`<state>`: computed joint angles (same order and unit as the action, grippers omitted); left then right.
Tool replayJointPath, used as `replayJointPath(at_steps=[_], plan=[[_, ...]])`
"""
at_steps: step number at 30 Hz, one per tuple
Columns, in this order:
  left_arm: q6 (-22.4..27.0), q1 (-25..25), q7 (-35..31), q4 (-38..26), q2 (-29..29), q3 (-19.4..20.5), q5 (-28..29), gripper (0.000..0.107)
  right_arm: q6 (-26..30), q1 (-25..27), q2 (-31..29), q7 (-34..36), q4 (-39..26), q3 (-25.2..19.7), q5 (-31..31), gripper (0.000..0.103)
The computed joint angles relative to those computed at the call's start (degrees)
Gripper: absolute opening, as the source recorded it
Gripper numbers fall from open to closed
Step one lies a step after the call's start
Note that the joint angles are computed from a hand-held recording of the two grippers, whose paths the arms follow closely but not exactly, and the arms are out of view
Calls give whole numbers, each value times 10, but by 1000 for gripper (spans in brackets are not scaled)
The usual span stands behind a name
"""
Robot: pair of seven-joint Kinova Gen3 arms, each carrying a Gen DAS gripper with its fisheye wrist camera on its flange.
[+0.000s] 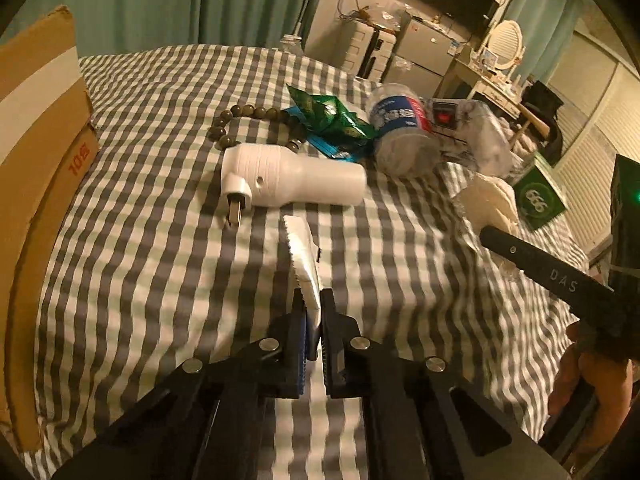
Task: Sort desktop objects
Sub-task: 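Grasp the white strip with the left gripper while the right gripper grasps the white lace cloth, then carry the white strip and lace cloth into the box and release both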
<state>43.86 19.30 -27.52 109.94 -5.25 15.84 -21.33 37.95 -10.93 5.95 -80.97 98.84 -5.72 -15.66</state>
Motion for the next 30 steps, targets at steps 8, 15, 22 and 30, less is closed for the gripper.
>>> replayJointPath(at_steps=[8,15,22,30], plan=[[19,10,26,0,-17,31,-10,4,27,2,-64,29,33,6,-36,16],[56,10,47,-29,-53,53,-33,4,47,-12,-110,50,45,20,-74,16],[115,-20,66,-45,-109,73,-54,4,53,-46,-162,42,52,21,-84,16],[158,-58,-57,-75,-214,9,-24,4,58,-115,-169,7,-13,-32,-83,16]])
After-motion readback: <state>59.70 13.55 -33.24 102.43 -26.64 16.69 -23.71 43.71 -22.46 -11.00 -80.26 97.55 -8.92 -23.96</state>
